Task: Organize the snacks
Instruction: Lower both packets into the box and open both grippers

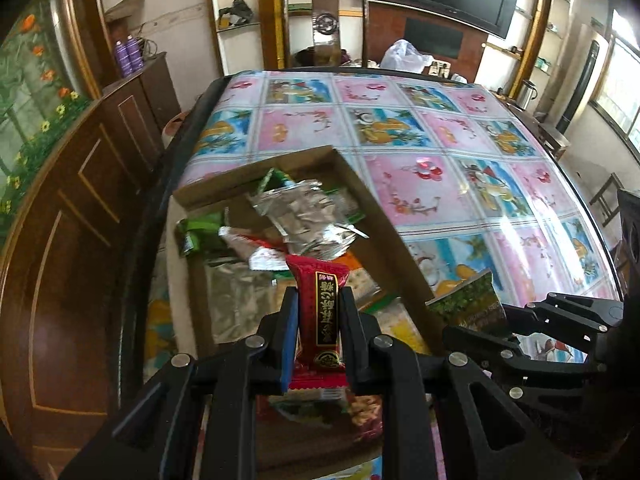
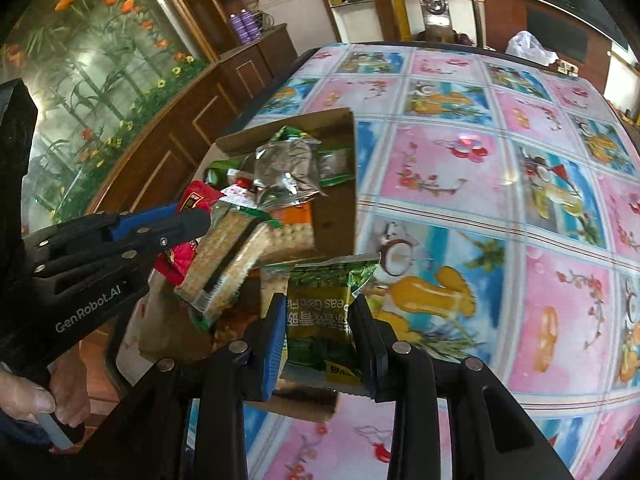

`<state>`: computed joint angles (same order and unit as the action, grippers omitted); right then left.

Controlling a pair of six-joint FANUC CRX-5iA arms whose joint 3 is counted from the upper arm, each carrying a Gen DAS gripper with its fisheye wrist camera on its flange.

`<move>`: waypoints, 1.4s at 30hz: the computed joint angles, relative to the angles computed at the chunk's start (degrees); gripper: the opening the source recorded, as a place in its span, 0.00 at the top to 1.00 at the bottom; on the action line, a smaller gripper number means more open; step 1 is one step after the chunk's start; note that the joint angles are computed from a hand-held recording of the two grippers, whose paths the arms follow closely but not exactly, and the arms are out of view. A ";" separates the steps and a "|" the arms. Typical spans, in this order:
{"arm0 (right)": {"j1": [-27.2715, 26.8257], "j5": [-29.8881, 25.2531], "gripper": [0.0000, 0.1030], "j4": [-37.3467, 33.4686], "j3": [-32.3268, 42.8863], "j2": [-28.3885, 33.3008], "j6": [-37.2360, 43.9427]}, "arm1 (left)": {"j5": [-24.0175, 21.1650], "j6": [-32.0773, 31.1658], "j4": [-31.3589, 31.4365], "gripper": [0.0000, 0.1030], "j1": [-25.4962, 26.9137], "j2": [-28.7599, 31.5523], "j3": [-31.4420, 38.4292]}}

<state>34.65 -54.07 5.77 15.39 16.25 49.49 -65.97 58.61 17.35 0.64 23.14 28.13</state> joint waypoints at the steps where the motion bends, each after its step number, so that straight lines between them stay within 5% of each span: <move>1: 0.04 0.01 0.66 -0.17 0.25 0.23 0.15 | -0.13 0.17 -0.17 0.82 0.21 0.12 0.18; 42: -3.04 -10.89 0.66 -5.63 26.14 19.21 7.64 | -2.33 2.63 -2.93 0.82 1.47 7.09 6.72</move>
<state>31.60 -64.96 0.14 41.54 35.46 57.14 -68.30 61.24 14.42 2.11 30.23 34.85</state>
